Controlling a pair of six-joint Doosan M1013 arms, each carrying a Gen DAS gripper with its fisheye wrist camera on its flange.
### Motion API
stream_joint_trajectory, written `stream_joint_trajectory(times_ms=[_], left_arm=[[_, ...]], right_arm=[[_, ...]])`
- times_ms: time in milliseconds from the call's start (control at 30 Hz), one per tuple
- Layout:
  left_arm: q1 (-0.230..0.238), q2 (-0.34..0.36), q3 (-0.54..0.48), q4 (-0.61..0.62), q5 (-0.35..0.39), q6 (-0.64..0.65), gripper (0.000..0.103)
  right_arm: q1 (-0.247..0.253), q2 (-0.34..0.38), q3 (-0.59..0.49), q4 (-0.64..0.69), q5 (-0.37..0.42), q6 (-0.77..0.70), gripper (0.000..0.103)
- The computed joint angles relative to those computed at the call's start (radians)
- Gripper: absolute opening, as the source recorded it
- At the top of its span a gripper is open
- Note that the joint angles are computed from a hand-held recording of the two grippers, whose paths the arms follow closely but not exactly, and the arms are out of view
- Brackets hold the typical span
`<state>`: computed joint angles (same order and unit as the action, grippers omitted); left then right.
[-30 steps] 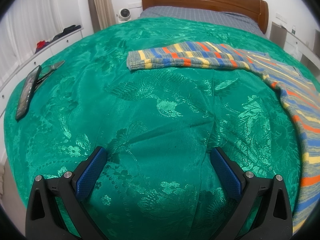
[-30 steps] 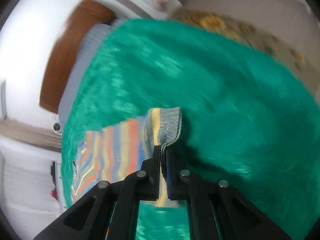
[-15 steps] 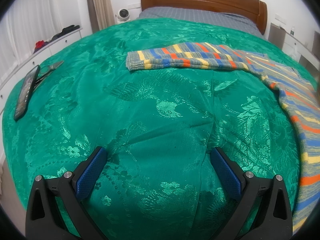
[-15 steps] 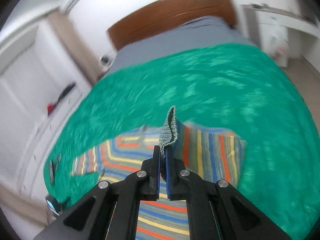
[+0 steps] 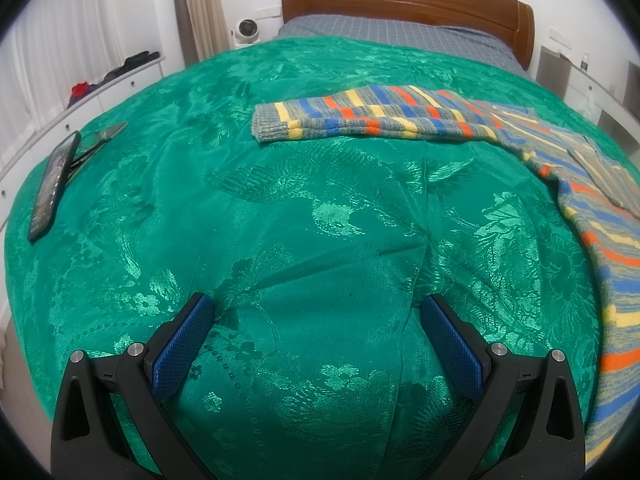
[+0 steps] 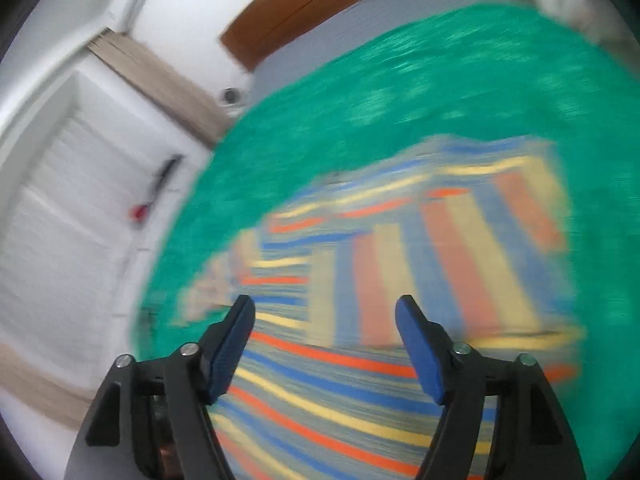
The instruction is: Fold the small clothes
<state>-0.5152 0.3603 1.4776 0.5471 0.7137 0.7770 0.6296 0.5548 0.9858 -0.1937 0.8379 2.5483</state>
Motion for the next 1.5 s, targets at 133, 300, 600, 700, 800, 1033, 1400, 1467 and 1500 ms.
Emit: stream_joint_trajectory(times_ms=[133, 300, 600, 700, 800, 1033, 1400, 1467, 1500], left_arm=[[0.0, 0.0, 0.0, 0.002, 0.0, -0.001, 0.103], [-0.004, -0.001, 0.003, 0.021, -0.001, -0.018, 0.103], [-0.009, -0.004, 0.013, 0.051, -0.011, -0.049, 0.103], [-0.01, -0.006, 0.017, 0.056, -0.014, -0.055, 0.103], [-0.01, -0.006, 0.017, 0.057, -0.015, -0.056, 0.103], [-0.01, -0.006, 0.018, 0.057, -0.016, -0.057, 0.103], [-0.014, -0.005, 0.016, 0.07, -0.007, -0.064, 0.103], [-0.013, -0.002, 0.007, 0.052, 0.008, -0.051, 0.103], [-0.012, -0.001, 0.0, 0.034, 0.022, -0.038, 0.103]], right_arm=[[0.024, -0.094, 0.169, -0.255, 0.143, 0.14, 0.076], [0.045, -0.195, 0.384, -0.463, 0.22, 0.406, 0.076], [0.068, -0.293, 0.619, -0.731, 0.052, 0.913, 0.077], [0.071, -0.3, 0.631, -0.753, 0.046, 0.924, 0.08], [0.071, -0.29, 0.621, -0.754, 0.042, 0.91, 0.083], [0.079, -0.3, 0.639, -0.787, 0.024, 0.952, 0.084], [0.082, -0.308, 0.654, -0.808, 0.008, 0.974, 0.086], [0.082, -0.308, 0.654, -0.806, 0.007, 0.973, 0.086], [0.082, -0.308, 0.654, -0.804, 0.007, 0.971, 0.087]])
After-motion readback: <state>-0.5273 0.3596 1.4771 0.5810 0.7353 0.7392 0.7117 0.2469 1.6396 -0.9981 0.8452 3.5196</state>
